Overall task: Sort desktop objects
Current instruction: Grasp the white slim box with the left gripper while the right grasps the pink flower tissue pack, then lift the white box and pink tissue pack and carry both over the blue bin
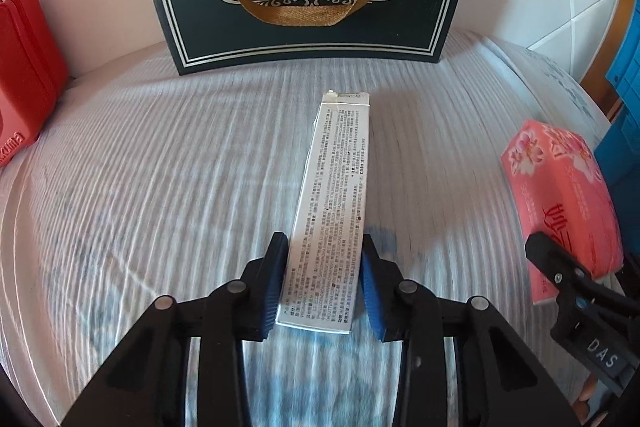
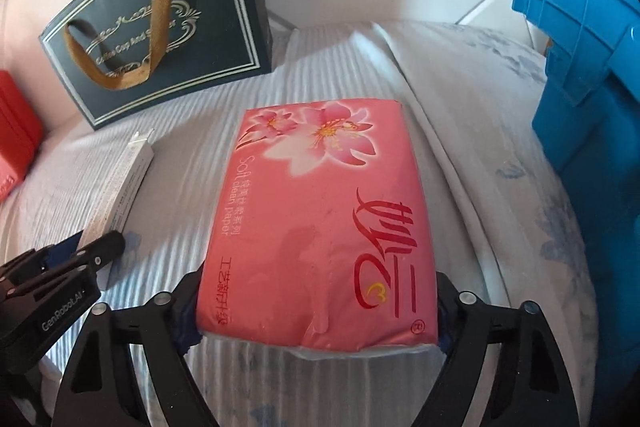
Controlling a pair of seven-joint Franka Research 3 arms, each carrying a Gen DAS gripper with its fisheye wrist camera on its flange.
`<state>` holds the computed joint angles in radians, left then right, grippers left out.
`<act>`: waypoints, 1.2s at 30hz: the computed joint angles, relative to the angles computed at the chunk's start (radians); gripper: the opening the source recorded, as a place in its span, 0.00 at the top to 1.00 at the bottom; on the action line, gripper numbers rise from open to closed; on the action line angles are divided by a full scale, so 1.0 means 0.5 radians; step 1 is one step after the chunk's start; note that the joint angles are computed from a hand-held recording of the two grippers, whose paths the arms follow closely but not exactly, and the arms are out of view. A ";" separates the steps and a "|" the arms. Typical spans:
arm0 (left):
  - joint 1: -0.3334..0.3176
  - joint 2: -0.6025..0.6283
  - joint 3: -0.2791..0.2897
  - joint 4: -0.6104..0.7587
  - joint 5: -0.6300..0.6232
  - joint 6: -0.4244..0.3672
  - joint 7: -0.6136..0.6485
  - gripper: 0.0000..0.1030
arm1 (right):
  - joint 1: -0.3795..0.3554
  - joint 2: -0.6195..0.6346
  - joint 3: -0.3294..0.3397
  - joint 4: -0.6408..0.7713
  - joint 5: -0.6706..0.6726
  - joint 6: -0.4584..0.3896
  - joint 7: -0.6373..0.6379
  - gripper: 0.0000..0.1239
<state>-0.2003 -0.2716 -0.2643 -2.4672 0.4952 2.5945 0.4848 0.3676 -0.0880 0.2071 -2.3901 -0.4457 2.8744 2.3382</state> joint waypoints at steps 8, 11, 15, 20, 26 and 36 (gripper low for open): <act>-0.055 -0.314 -0.028 -0.143 -0.091 -0.158 -0.043 0.69 | 0.048 -0.184 0.029 -0.129 0.311 0.006 -0.288 0.34; -0.076 -0.485 -0.041 -0.208 -0.115 -0.271 -0.046 0.69 | 0.066 -0.272 0.066 -0.172 0.407 -0.005 -0.372 0.34; -0.123 -0.757 -0.066 -0.306 -0.163 -0.454 -0.064 0.69 | 0.128 -0.409 0.101 -0.218 0.570 -0.031 -0.515 0.34; -0.227 -1.184 -0.125 -0.386 -0.229 -0.820 -0.110 0.69 | 0.220 -0.624 0.167 -0.264 0.740 -0.084 -0.673 0.34; -0.407 -1.614 -0.220 -0.352 -0.267 -1.236 -0.110 0.69 | 0.280 -1.051 0.319 -0.368 0.838 -0.178 -0.698 0.34; -0.635 -1.936 -0.454 -0.118 -0.272 -1.653 -0.117 0.69 | 0.378 -1.864 0.511 -0.505 0.929 -0.556 -0.571 0.34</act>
